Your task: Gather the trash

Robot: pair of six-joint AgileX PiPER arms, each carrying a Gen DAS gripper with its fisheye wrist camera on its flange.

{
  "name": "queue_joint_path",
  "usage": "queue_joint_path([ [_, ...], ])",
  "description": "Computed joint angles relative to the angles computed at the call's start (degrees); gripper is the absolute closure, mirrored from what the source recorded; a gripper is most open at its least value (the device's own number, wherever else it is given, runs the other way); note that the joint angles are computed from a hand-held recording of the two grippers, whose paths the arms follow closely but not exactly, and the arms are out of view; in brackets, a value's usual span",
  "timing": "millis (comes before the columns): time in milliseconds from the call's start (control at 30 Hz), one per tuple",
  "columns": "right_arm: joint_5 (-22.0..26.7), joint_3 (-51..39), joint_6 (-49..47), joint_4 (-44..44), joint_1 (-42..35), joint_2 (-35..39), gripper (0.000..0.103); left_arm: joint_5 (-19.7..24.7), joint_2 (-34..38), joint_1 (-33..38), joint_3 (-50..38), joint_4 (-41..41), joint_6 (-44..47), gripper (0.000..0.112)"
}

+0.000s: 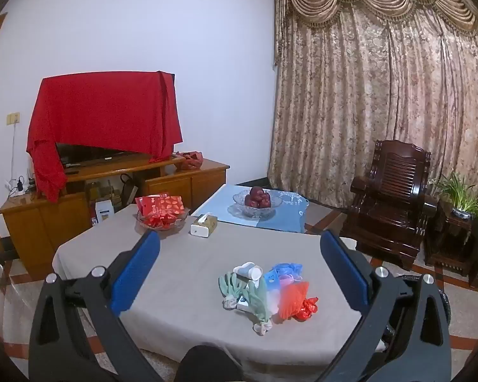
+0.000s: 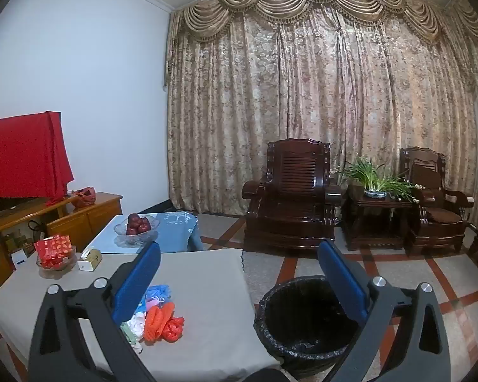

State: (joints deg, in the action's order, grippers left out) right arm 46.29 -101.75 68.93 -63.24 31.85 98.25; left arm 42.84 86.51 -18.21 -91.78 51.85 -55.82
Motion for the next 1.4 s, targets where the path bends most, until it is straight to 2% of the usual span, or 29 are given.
queue_joint_path([
  [1400,0.4,0.2,0.5,-0.3,0.4,0.2,0.006,-0.4,-0.1,-0.1,0.4,0.7,-0.8,0.014],
])
